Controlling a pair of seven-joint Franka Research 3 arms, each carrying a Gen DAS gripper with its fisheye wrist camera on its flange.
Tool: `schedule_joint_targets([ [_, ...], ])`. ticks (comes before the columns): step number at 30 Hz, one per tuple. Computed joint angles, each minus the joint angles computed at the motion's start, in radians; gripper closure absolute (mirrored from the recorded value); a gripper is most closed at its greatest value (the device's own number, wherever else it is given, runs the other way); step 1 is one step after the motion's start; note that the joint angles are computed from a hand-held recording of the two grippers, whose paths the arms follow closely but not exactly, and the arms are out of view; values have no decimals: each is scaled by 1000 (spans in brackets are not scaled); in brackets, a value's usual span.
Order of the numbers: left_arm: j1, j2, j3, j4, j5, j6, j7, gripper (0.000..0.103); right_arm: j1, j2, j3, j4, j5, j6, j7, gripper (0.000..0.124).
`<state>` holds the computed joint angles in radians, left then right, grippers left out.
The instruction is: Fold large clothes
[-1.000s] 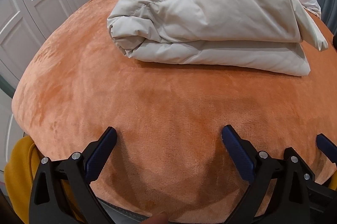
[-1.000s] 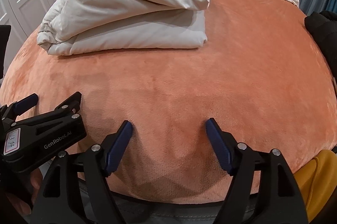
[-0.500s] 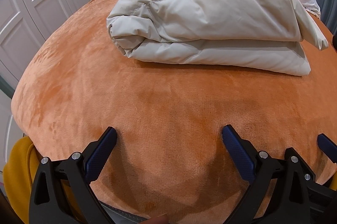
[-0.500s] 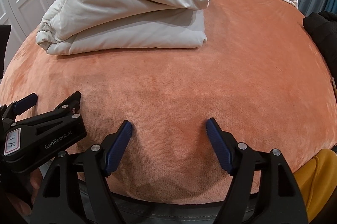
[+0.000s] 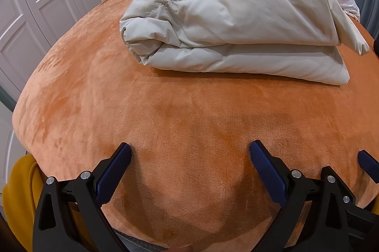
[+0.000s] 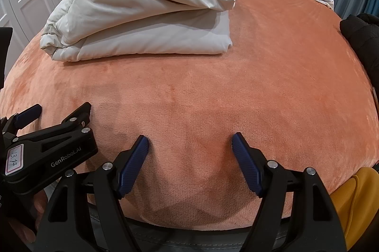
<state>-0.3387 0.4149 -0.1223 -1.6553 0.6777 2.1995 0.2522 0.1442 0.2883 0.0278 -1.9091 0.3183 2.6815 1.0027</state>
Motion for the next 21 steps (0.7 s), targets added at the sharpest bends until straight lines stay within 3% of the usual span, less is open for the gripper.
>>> schedule_joint_targets([
  [21,-5,4,4,2,15,-2,-12,5,-2,4,0,3,4,1,-10,53],
])
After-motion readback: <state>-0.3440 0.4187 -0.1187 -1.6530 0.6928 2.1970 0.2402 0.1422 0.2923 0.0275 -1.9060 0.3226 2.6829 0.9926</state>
